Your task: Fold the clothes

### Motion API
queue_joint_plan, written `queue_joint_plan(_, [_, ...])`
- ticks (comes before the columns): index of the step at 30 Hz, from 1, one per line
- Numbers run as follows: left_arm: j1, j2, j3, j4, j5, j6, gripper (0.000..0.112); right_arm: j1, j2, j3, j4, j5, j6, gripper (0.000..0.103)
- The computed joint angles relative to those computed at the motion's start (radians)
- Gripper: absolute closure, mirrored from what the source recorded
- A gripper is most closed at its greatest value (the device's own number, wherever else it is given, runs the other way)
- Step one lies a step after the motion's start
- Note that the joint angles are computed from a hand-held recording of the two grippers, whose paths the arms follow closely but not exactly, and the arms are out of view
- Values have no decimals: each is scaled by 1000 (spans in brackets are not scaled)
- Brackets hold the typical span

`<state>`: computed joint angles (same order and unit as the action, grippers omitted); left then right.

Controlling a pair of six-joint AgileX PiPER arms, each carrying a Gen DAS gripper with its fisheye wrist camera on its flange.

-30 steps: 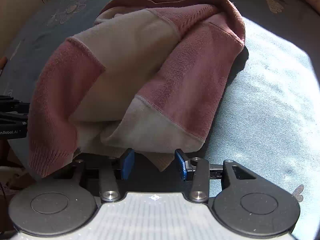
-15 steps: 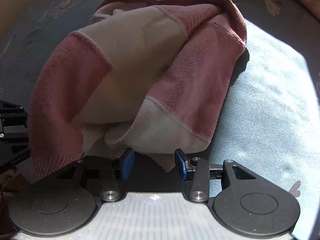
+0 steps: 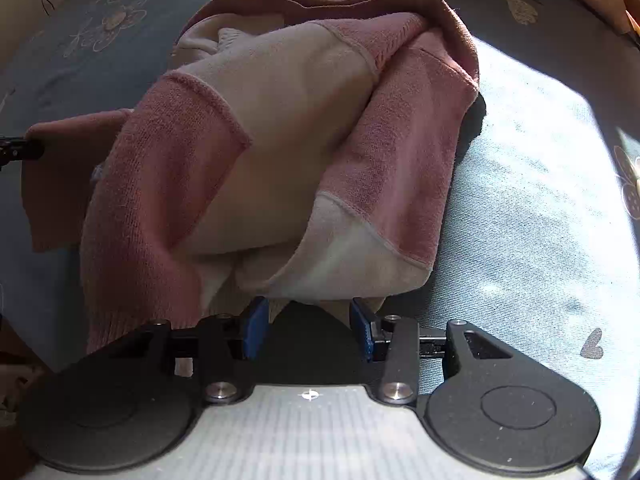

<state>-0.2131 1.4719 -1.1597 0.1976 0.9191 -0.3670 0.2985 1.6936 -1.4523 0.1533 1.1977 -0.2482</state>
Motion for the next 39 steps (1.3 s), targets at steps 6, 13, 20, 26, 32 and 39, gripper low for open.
queue_joint_plan(6, [231, 35, -62, -74, 19, 102, 112, 30, 3, -3, -24, -11, 59, 54])
queue_joint_plan(13, [431, 50, -54, -579, 68, 632, 89, 54, 10, -11, -49, -10, 117, 54])
queue_joint_plan(20, [363, 122, -79, -600, 76, 949, 64, 85, 15, -10, -72, -6, 140, 53])
queue_joint_plan(26, [341, 326, -212, -565, 190, 1073, 69, 117, 23, -14, -88, -6, 151, 53])
queue_joint_plan(32, [295, 311, -178, -531, 205, 989, 110, 125, 29, -15, -95, -5, 170, 53])
queue_joint_plan(39, [392, 199, -175, -564, 270, 865, 111, 119, 30, -9, -120, -11, 189, 52])
